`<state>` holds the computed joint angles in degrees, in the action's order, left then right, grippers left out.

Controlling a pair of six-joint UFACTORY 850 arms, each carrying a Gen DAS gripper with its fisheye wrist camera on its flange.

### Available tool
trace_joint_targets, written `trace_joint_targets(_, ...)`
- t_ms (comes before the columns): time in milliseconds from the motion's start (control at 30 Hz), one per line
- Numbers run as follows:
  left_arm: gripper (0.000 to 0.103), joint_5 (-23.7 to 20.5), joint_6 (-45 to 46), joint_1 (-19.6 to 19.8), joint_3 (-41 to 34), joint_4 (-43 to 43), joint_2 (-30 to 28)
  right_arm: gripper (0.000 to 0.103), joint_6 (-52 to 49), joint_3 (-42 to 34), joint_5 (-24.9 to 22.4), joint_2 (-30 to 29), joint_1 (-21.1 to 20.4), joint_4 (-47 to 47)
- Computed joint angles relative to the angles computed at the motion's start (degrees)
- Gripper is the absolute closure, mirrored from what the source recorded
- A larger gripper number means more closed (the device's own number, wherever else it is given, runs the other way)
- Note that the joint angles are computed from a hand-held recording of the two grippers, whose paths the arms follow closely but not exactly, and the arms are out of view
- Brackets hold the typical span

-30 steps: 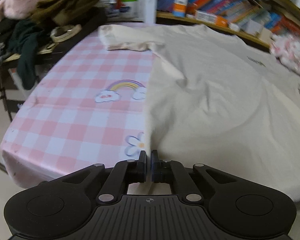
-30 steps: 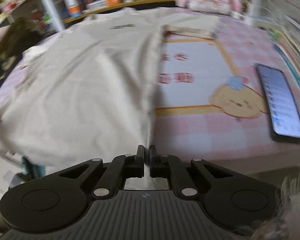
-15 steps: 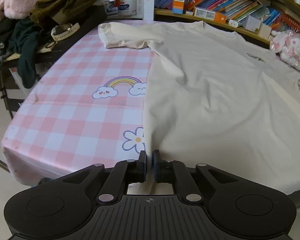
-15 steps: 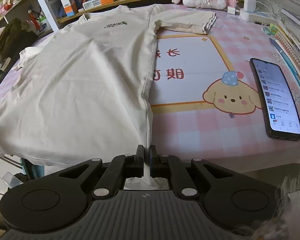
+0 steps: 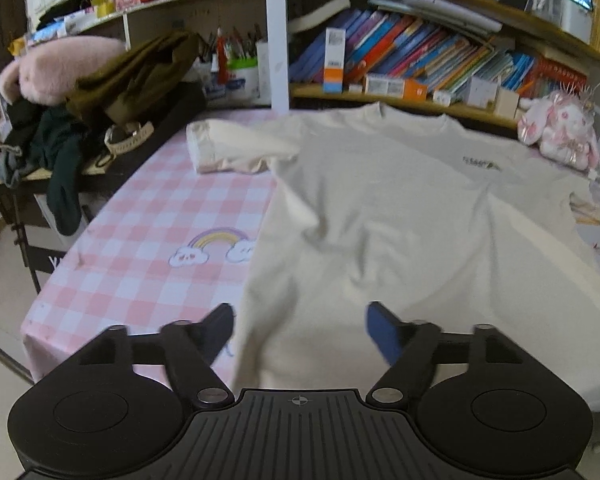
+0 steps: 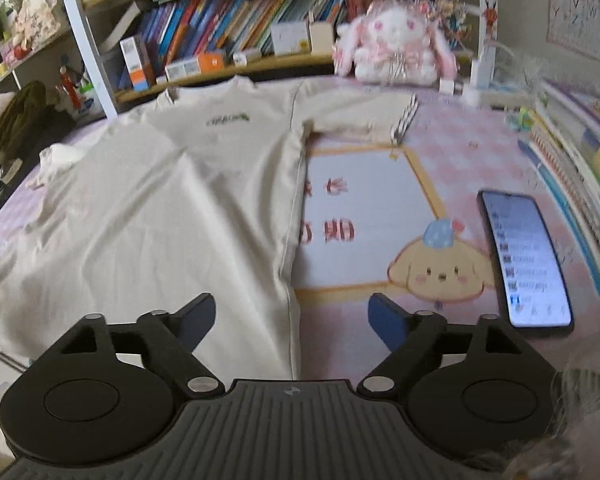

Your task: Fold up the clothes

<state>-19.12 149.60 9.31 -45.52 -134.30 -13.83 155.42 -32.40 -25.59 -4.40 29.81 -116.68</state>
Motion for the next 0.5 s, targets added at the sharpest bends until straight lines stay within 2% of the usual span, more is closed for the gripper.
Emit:
trace_joint_targets(133, 0.016, -0.19, 1.29, -1.51, 0.77, -2.36, 1.06, 0.011, -4.41, -1.9, -2.36, -1.4, 0.76, 2.3)
trace_joint_targets(367, 0.014, -0.19, 1.57, -4.07, 4.07, -4.38, 3.44, 0.001, -6.56, -4.19, -8.17, -3.94, 4.22, 5.15)
trace_joint_targets(500, 0.014, -0.29, 4.37, -5.69, 7.03, -8.31, 5.36, 0.0, -6.85, -4.77, -9.42, -5.52, 6.86, 8.66)
